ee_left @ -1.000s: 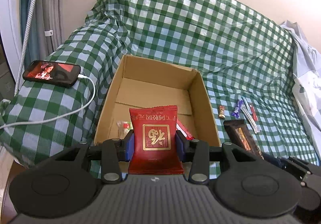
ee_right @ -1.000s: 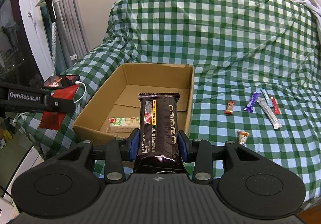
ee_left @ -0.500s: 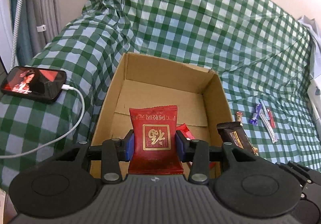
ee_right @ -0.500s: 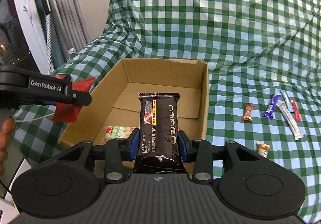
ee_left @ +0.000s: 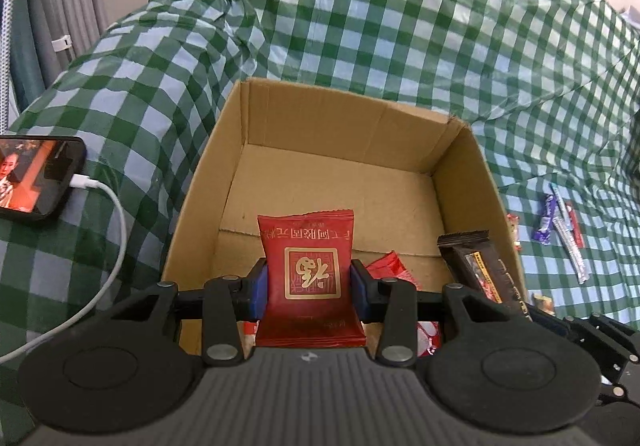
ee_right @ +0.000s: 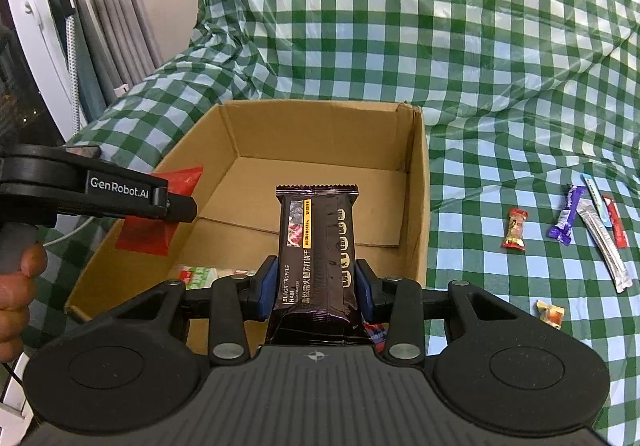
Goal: Organize snacks
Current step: 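Carry the red square packet with the left tool while the right tool carries the chocolate bar into the box, then open both tools to release the red packet and chocolate bar into the box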
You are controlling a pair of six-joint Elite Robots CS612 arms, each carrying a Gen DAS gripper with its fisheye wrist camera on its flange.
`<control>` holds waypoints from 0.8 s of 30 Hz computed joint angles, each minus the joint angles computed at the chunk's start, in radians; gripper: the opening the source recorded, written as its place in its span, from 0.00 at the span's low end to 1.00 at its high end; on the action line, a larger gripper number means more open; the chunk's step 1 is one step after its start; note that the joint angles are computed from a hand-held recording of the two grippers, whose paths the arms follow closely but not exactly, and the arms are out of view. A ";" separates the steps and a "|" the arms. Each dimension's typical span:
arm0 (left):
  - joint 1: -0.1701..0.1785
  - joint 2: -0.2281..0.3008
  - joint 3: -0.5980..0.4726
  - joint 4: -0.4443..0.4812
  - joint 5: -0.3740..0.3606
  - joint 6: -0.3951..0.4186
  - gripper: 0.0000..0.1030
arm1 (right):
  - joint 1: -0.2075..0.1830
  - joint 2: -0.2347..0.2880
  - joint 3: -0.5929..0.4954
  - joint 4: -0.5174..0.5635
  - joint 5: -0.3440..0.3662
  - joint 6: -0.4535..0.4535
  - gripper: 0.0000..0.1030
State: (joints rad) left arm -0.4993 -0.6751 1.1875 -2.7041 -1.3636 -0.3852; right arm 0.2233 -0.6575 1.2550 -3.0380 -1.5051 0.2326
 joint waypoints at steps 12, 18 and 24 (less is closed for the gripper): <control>0.002 0.051 -0.073 0.026 0.049 0.036 0.61 | 0.000 0.044 -0.065 0.024 -0.004 0.021 0.42; -0.006 0.006 0.006 -0.081 0.081 0.004 1.00 | 0.006 0.033 -0.061 0.008 -0.074 0.060 0.84; -0.020 -0.101 0.169 -0.003 0.018 -0.092 1.00 | 0.008 -0.055 0.079 0.029 -0.009 0.096 0.90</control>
State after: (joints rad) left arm -0.5192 -0.7757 1.3567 -2.7069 -1.3453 -0.4772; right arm 0.2313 -0.7121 1.3337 -3.0093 -1.5145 0.3286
